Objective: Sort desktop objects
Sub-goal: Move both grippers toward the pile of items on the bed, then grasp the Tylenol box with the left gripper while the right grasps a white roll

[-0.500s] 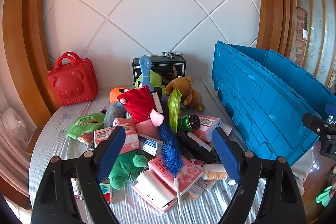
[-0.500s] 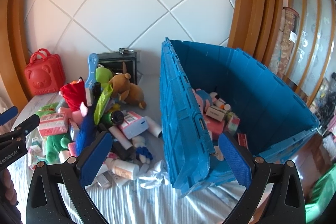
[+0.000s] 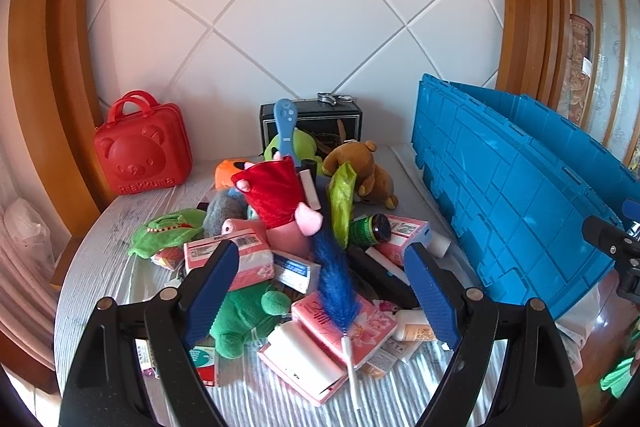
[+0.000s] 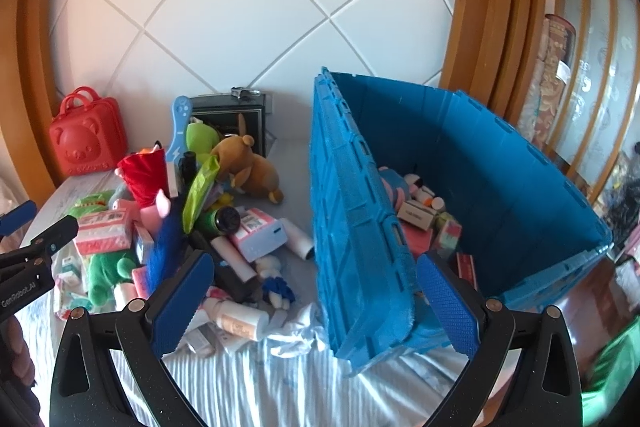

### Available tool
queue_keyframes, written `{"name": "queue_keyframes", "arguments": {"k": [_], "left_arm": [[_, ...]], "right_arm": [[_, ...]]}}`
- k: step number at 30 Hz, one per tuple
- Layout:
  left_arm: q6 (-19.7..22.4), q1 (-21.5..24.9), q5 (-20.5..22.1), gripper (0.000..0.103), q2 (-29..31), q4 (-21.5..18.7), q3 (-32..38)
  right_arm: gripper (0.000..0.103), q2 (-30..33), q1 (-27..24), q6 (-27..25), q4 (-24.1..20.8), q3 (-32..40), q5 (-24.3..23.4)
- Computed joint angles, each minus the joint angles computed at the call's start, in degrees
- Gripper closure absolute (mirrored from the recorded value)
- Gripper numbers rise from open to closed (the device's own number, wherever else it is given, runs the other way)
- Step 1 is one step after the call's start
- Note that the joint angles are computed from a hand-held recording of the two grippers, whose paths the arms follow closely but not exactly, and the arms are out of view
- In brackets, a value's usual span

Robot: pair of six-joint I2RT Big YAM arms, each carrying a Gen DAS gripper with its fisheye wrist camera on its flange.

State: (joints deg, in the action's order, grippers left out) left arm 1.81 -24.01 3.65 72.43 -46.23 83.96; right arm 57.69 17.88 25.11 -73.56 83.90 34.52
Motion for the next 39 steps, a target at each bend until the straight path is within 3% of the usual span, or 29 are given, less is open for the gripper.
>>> {"name": "queue_keyframes", "arguments": {"k": [6, 10, 17, 21, 25, 29, 34, 39], "left_arm": [[0.18, 5.77, -0.84, 0.018, 1.22, -1.44, -0.81], [1.01, 11.57, -0.87, 0.018, 2.58, -2.21, -2.10], [3.65, 21.31, -4.57, 0.018, 6.50, -2.85, -4.67], [5.95, 24.34, -4.14, 0.018, 9.43, -4.18, -5.62], [6.58, 25.05, -2.85, 0.018, 12.26, -6.49, -5.78], [8.00, 23.30, -0.85, 0.018, 13.85, -6.24, -6.82], [9.56, 18.92, -1.17, 0.018, 17.21, -3.64, -7.27], [11.51, 16.94, -4.86, 0.017, 19.91, -4.06, -7.46]], "right_arm": [[0.000, 1.18, 1.48, -2.38, 3.82, -1.34, -3.12], [0.000, 2.92, 1.28, -2.84, 6.74, -2.90, -9.41], [0.000, 7.61, 1.01, -0.34, 9.07, -6.06, -16.40], [0.000, 10.02, 2.14, 0.75, 9.51, -7.20, -18.61], [0.000, 12.90, 4.56, 1.42, 9.74, -6.48, -19.59], [0.003, 15.89, 6.76, 2.68, 10.69, -5.16, -19.25], [0.041, 19.69, 8.98, 3.09, 9.45, -2.88, -18.69], [0.046, 23.22, 11.33, 2.21, 9.92, -0.40, -19.71]]}}
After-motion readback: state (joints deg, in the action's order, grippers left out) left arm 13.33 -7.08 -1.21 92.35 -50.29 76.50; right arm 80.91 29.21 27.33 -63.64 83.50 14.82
